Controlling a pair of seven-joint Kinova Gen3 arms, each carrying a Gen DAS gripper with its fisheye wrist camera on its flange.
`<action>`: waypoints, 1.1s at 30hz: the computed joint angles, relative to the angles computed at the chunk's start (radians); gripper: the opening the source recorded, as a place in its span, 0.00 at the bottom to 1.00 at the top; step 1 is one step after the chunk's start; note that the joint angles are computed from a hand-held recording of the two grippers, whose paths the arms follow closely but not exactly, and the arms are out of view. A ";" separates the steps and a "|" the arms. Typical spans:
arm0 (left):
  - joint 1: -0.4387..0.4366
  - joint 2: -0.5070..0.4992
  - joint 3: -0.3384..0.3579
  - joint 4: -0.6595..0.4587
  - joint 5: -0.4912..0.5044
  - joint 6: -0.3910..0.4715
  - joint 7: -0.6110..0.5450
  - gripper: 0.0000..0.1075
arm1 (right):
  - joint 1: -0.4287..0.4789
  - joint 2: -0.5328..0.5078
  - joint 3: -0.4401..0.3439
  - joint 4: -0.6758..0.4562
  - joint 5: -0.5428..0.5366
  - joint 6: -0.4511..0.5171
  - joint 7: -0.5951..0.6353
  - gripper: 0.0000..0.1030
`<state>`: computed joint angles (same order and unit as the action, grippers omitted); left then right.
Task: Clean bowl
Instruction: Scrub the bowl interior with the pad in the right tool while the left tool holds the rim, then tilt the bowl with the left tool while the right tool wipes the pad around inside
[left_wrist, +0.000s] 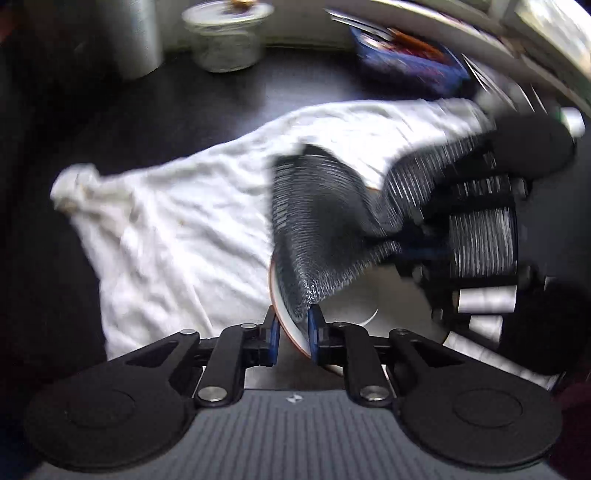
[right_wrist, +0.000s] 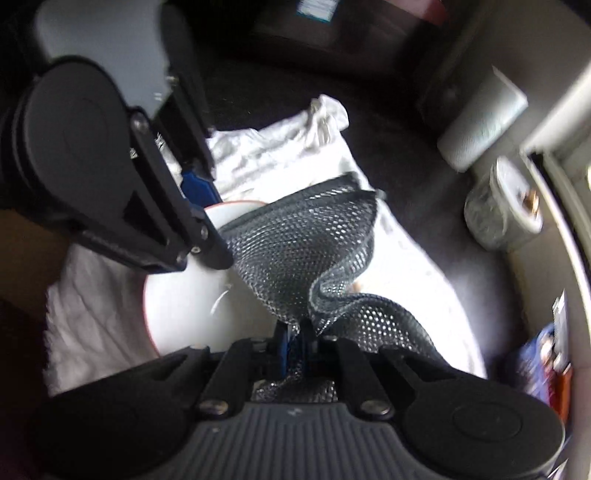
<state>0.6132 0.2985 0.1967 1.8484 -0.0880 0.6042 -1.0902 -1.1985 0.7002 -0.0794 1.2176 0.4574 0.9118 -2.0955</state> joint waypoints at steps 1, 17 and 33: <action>-0.029 -0.010 0.016 0.021 0.041 -0.024 0.039 0.12 | 0.006 -0.003 -0.001 0.005 -0.018 -0.010 -0.026 0.05; -0.341 -0.098 0.278 0.280 0.483 -0.292 0.364 0.14 | 0.179 -0.118 -0.117 0.213 -0.328 -0.283 -0.149 0.07; 0.074 -0.011 -0.044 -0.019 -0.052 0.052 -0.111 0.16 | -0.027 -0.070 -0.014 0.093 0.092 -0.027 0.003 0.03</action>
